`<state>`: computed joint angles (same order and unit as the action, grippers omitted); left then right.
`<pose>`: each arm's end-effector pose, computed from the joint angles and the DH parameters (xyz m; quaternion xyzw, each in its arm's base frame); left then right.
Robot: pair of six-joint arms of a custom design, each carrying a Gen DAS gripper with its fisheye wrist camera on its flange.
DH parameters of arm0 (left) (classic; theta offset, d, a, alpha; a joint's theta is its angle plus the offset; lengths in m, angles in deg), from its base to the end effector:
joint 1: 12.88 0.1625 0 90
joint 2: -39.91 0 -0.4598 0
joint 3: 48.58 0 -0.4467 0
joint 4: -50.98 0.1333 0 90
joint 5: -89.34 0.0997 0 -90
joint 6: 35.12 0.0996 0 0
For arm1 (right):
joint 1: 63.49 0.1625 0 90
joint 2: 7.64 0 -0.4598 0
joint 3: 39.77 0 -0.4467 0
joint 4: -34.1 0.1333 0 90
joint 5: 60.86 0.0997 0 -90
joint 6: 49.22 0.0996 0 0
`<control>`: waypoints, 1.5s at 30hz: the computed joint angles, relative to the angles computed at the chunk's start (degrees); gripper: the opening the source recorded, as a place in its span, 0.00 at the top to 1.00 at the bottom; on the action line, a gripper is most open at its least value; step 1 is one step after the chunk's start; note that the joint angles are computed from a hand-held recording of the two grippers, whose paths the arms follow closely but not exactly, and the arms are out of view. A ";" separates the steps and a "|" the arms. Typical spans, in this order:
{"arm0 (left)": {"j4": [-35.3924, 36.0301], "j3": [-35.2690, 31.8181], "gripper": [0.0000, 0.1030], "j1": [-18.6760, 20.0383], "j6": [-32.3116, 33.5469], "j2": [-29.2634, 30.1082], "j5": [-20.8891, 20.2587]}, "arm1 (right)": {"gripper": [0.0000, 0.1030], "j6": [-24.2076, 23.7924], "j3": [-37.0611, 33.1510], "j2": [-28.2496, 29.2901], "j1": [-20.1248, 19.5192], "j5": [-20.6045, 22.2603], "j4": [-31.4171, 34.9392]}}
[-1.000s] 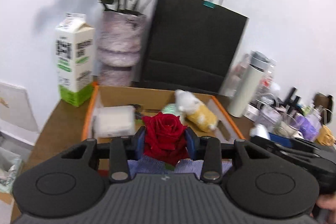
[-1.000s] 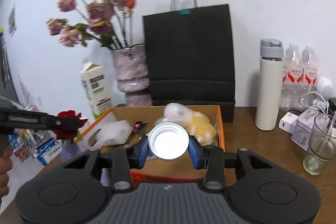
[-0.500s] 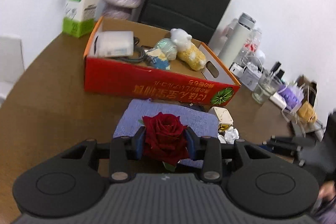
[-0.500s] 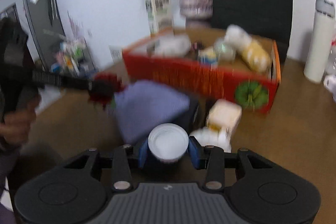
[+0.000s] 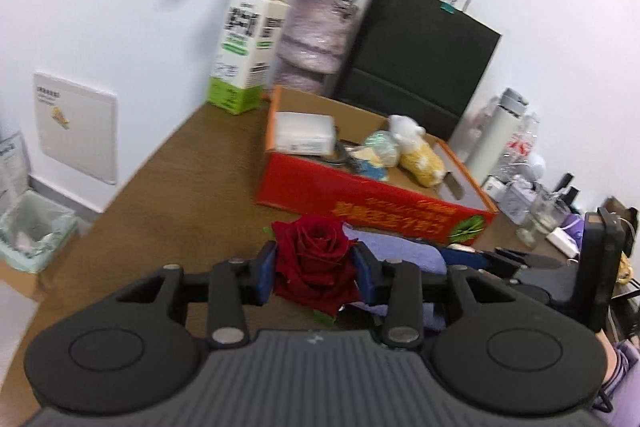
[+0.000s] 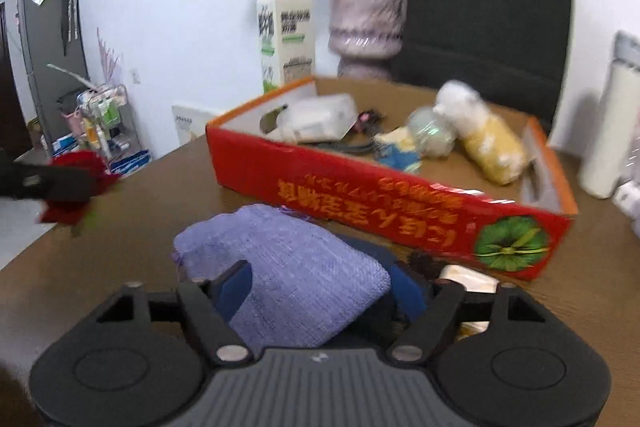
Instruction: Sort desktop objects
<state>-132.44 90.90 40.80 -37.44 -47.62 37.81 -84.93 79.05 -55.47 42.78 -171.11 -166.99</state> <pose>-0.0923 -0.4553 0.2777 0.1466 0.8785 -0.4174 0.1802 0.2603 -0.5393 0.0737 0.3511 -0.8577 0.3048 0.2198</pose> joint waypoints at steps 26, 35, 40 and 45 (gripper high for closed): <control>11.15 -35.09 0.61 6.89 18.56 31.11 2.14 | 0.96 1.80 -25.87 5.30 -0.28 -13.91 17.70; 15.91 -38.04 0.40 8.12 20.22 33.35 1.29 | 0.83 -0.01 -32.51 12.10 -0.50 -25.84 22.50; 15.00 -37.06 0.28 6.76 18.63 30.52 1.79 | 0.62 3.43 -28.60 6.46 0.64 -22.32 21.90; 17.05 -34.98 0.16 4.53 14.20 27.08 5.61 | 0.51 2.96 -25.39 1.99 2.25 -19.77 20.40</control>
<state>-115.39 55.92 45.32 -23.24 -20.54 43.42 -81.97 53.66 -53.47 45.03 -190.88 -146.59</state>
